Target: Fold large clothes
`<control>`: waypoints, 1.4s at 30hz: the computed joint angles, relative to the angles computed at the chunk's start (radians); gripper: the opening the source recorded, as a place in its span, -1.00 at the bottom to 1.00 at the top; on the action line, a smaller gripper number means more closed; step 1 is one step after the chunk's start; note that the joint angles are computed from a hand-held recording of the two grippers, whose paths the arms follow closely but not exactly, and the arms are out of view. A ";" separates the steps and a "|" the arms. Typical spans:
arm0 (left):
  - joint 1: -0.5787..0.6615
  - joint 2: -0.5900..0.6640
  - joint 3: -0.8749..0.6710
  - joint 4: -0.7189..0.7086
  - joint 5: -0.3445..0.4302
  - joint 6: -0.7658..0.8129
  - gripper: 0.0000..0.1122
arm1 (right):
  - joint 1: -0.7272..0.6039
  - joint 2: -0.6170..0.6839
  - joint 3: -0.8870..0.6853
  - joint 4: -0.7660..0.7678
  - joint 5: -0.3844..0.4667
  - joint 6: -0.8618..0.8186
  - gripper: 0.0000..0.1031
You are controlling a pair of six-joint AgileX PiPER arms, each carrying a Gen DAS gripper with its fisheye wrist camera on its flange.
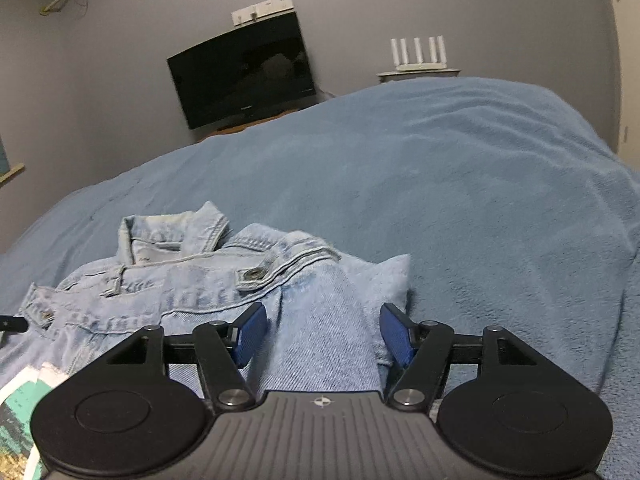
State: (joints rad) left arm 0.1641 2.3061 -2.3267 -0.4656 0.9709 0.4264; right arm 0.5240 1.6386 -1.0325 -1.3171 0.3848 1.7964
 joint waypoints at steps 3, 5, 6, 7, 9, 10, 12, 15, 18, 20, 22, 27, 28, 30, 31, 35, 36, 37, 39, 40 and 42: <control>-0.008 -0.049 0.105 0.009 -0.083 0.030 -0.70 | 0.026 0.025 -0.024 0.060 0.062 -0.116 -0.34; -0.017 -0.079 0.180 0.028 -0.153 0.031 -0.70 | 0.068 0.050 -0.048 0.051 0.167 -0.154 -0.59; -0.027 -0.099 0.232 0.040 -0.200 0.042 -0.69 | 0.087 0.069 -0.061 0.054 0.209 -0.151 -0.59; -0.039 -0.117 0.279 0.065 -0.238 0.050 -0.63 | 0.104 0.083 -0.073 0.058 0.244 -0.150 -0.58; -0.058 -0.151 0.363 0.108 -0.315 0.048 -0.56 | 0.142 0.128 -0.104 0.051 0.328 -0.140 -0.55; -0.057 -0.164 0.385 0.107 -0.331 0.035 -0.51 | 0.163 0.145 -0.113 0.040 0.369 -0.114 -0.46; -0.043 -0.190 0.409 0.080 -0.326 0.004 -0.21 | 0.198 0.158 -0.120 0.030 0.449 -0.074 -0.16; -0.026 -0.328 0.599 0.038 -0.427 0.002 0.31 | 0.252 0.122 -0.076 -0.035 0.534 0.022 0.07; -0.021 -0.499 0.860 -0.193 -0.573 0.270 0.46 | 0.323 0.070 -0.043 -0.080 0.586 0.066 0.09; -0.047 -0.599 1.001 -0.353 -0.609 0.470 0.51 | 0.374 0.029 -0.019 -0.114 0.549 0.090 0.09; -0.083 -0.653 1.092 -0.487 -0.614 0.662 0.51 | 0.433 0.016 -0.005 -0.156 0.501 0.102 0.09; -0.186 -0.678 1.184 -0.293 -0.683 0.563 0.51 | 0.553 0.080 -0.010 -0.142 0.483 -0.068 0.07; -0.174 -0.681 1.195 -0.277 -0.683 0.526 0.51 | 0.556 0.092 -0.011 -0.108 0.490 -0.091 0.04; -0.148 -0.685 1.218 -0.235 -0.706 0.488 0.51 | 0.554 0.097 0.020 -0.089 0.520 -0.084 0.06; -0.132 -0.692 1.239 -0.223 -0.727 0.498 0.51 | 0.552 0.089 0.042 -0.086 0.538 -0.070 0.16; -0.008 -0.677 1.228 -0.301 -0.606 0.511 0.67 | 0.533 0.022 0.100 -0.054 0.551 0.073 0.24; 0.016 -0.671 1.223 -0.261 -0.585 0.439 0.72 | 0.536 0.013 0.114 -0.042 0.555 0.120 0.26; 0.041 -0.657 1.212 -0.258 -0.554 0.408 0.75 | 0.535 0.002 0.128 -0.029 0.550 0.155 0.27; 0.104 -0.648 1.202 -0.332 -0.478 0.436 0.75 | 0.540 -0.004 0.142 -0.010 0.553 0.194 0.28; 0.122 -0.667 1.223 -0.377 -0.475 0.474 0.75 | 0.565 -0.010 0.147 0.004 0.584 0.209 0.27; 0.137 -0.729 1.293 -0.502 -0.513 0.610 0.74 | 0.628 -0.014 0.149 -0.008 0.664 0.262 0.26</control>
State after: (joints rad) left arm 0.3008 1.5774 -1.0334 -0.9681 0.4580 1.0363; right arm 1.1519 1.6248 -0.8832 -1.3251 1.0485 2.0583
